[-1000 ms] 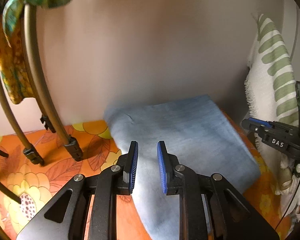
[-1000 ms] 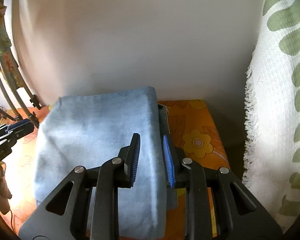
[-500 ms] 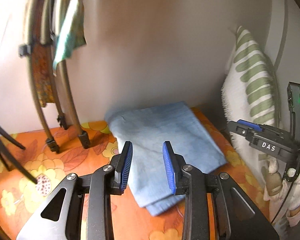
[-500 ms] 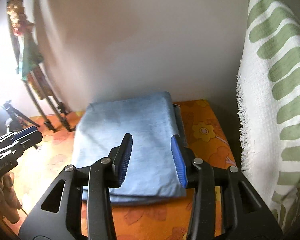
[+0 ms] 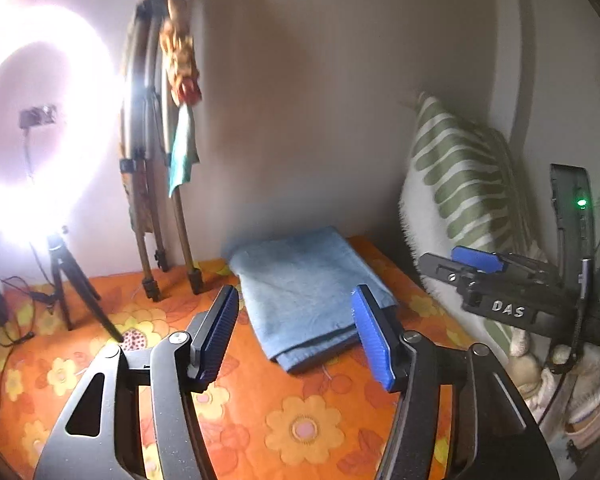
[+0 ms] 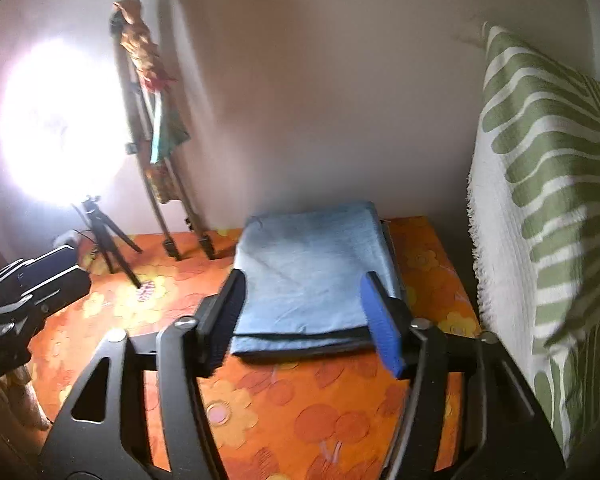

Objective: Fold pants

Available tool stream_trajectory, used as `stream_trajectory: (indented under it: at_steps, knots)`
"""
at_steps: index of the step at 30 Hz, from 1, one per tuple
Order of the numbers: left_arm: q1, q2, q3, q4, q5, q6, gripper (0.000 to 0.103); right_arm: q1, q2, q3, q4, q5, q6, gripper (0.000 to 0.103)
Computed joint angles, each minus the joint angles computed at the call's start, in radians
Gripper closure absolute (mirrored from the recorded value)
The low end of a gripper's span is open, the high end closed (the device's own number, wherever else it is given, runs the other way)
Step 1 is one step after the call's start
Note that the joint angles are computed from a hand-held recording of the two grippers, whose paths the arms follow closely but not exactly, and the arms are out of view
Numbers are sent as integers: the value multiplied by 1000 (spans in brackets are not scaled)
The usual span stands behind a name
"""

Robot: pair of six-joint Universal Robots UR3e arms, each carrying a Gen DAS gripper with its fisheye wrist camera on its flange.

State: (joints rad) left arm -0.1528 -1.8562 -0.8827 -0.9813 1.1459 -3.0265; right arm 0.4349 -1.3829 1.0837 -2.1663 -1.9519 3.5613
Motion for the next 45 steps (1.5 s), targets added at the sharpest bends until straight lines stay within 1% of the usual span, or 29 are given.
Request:
stream_trajectory:
  at_steps: [2,4,6,7,8,9,10,13,15,16,17,20,22,26,28,32,35,38,41,45]
  knots:
    - [22,102,-131,39,-26,4,40,55,-20,14,14,-53,16,36]
    - [46,191,-226,43,-58,14,38,116,-37,29,34,-114,35,34]
    - [60,261,-295,43,-75,36,36,179,-53,45,55,-179,68,29]
    - [67,292,-326,47,-81,44,34,212,-59,53,62,-215,85,25]
    - [76,329,-363,56,-86,50,34,243,-64,62,68,-249,104,23]
    - [85,364,-397,60,-93,56,31,282,-66,65,85,-288,130,23]
    - [92,393,-420,54,-98,59,29,302,-67,63,101,-307,145,22]
    - [121,485,-493,29,-120,74,27,373,-68,50,168,-364,210,21]
    - [136,547,-550,34,-120,91,24,421,-76,51,206,-410,269,19]
    - [147,580,-581,32,-125,98,22,448,-78,50,229,-436,307,16]
    - [160,610,-609,26,-134,103,22,473,-81,54,246,-458,340,12]
    - [218,696,-679,-28,-185,128,22,547,-69,44,328,-529,449,9]
    - [250,746,-721,-58,-198,140,22,587,-50,27,393,-566,525,7]
    - [304,821,-797,-92,-207,166,22,642,-30,27,473,-614,647,3]
    - [296,842,-825,-81,-158,158,22,654,-22,20,499,-616,671,3]
    - [307,884,-862,-73,-126,155,22,675,-17,18,513,-628,704,3]
    - [341,921,-876,-97,-143,180,22,689,-13,14,539,-649,735,3]
    - [356,940,-882,-97,-142,183,22,691,-13,15,537,-647,739,3]
    - [354,951,-885,-94,-122,183,22,697,-6,2,555,-653,745,3]
    - [355,959,-887,-89,-103,181,22,702,3,-6,543,-652,724,3]
